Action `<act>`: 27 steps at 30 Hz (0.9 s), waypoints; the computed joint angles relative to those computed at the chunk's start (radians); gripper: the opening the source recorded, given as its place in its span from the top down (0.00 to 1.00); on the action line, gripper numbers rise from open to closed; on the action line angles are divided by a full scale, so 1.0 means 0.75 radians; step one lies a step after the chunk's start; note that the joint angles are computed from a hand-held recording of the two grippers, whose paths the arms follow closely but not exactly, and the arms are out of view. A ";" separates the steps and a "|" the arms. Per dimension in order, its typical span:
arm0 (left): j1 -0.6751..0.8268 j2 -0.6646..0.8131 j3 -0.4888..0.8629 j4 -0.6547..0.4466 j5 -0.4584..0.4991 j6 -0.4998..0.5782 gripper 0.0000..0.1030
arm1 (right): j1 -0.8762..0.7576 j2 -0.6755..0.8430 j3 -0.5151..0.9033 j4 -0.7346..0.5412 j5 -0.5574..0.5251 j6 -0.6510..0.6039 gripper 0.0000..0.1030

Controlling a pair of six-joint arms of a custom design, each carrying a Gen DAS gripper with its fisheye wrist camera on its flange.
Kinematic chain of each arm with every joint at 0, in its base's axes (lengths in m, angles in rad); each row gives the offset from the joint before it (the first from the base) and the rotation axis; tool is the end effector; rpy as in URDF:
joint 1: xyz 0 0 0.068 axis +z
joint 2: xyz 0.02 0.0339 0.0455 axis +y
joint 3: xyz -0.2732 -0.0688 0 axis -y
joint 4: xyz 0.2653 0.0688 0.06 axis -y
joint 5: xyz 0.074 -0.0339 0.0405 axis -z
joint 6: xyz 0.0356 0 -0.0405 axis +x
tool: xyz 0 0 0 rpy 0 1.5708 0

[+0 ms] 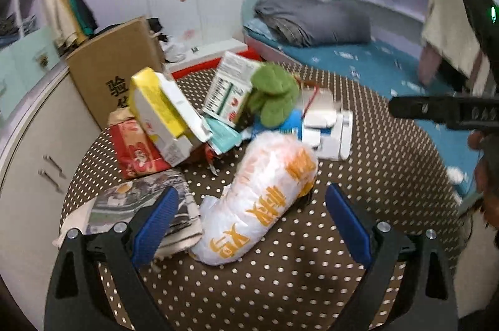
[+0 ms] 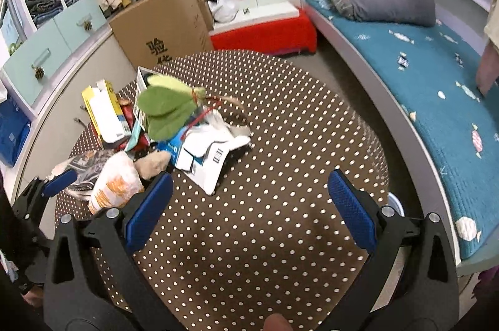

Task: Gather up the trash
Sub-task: 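Grasp the white-orange plastic bag with the left tool while the right tool grasps the black wrapper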

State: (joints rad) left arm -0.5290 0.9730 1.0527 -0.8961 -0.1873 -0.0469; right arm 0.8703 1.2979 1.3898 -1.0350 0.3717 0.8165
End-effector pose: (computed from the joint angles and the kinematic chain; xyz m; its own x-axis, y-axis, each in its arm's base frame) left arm 0.1765 -0.0955 0.3408 -0.6465 0.3246 -0.6905 0.3558 0.9288 0.1034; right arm 0.1826 0.1965 0.3739 -0.7762 0.1328 -0.6164 -0.0134 0.9739 0.2267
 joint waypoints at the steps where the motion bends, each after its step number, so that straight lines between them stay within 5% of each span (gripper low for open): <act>1: 0.007 0.012 -0.008 0.010 0.007 0.021 0.10 | -0.002 0.005 -0.006 0.007 -0.011 -0.004 0.06; 4: 0.064 0.051 -0.014 0.023 0.131 0.073 0.27 | -0.005 0.015 -0.019 0.022 -0.034 -0.018 0.06; 5: 0.085 0.063 -0.014 0.022 0.173 0.082 0.41 | -0.006 0.022 -0.021 0.027 -0.044 -0.020 0.06; 9: 0.154 0.068 -0.007 0.029 0.264 0.089 0.50 | 0.002 0.034 -0.032 0.057 -0.080 -0.039 0.06; 15: 0.202 -0.010 0.002 0.004 0.280 -0.006 0.52 | 0.051 0.079 -0.044 0.137 -0.166 -0.085 0.06; 23: 0.296 -0.148 0.002 -0.015 0.273 -0.308 0.52 | 0.124 0.255 0.045 0.273 -0.236 -0.222 0.06; 27: 0.270 -0.201 0.001 -0.043 0.194 -0.363 0.52 | 0.126 0.390 0.129 0.284 -0.246 -0.288 0.20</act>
